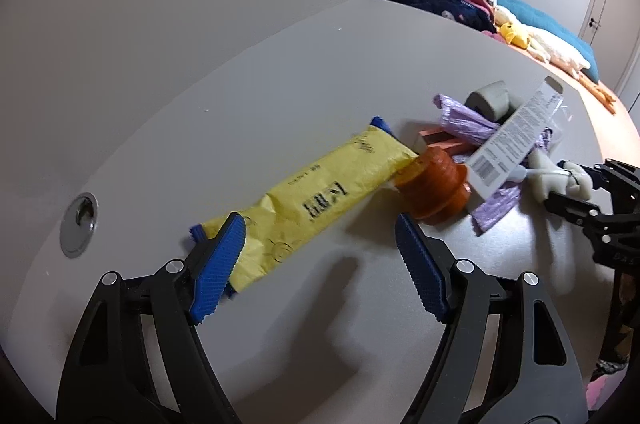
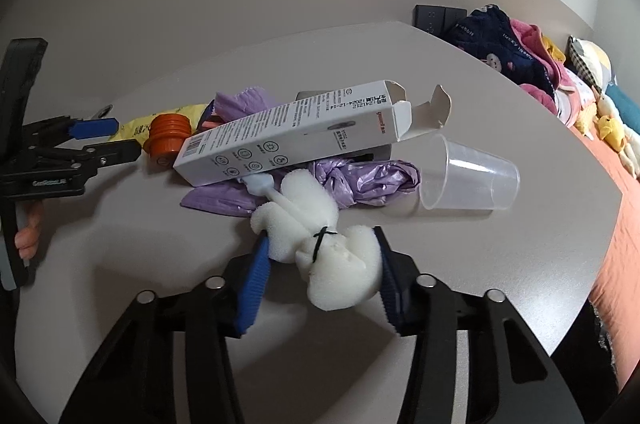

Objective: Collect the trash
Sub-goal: 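Grasp the yellow wrapper with the left tool while the right grasps the white foam, then lift both held items and carry them toward the black bin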

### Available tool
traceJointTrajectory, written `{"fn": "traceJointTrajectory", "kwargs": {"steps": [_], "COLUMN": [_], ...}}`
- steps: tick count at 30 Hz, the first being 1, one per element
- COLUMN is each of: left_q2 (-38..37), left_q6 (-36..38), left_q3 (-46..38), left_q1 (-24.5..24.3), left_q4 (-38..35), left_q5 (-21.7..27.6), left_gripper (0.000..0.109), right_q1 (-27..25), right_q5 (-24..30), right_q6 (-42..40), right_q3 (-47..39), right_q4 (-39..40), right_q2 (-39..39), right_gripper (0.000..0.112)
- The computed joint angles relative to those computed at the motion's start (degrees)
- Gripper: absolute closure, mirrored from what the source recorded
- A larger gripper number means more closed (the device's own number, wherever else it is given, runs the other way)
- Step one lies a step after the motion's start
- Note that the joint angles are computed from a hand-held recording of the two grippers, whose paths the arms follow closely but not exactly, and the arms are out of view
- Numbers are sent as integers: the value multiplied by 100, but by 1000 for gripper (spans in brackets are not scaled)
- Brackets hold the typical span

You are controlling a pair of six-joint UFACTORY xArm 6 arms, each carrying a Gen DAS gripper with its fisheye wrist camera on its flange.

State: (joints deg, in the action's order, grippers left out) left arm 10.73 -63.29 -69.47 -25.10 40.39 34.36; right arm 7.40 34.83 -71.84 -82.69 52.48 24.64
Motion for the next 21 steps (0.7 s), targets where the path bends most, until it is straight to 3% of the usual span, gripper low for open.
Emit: {"fn": "traceJointTrajectory", "kwargs": {"steps": [11,13,15,18,21], "left_q2": [362,345,365,372,352], "left_q6": [664,660,655,566,396], "left_q3": [-329,-311,-372,-395,-401], "left_q1": [174,193,212,235,213], "left_q4": [-55,28,58,232,423], "left_q5": [168,150,239,305,390], "left_gripper": [34,48,70,88,99], "right_q1": [-88,-84,-86,-76,-89], "right_q5": [228,233,228,202,234], "right_q6": [35,68,85,109,180], "right_q3": [6,10,15,53,21], "right_q4": [263,253,249,253,256], "right_q2": [-14,-21,-23,-48,-26], "right_gripper": [70,71,71,71,72]}}
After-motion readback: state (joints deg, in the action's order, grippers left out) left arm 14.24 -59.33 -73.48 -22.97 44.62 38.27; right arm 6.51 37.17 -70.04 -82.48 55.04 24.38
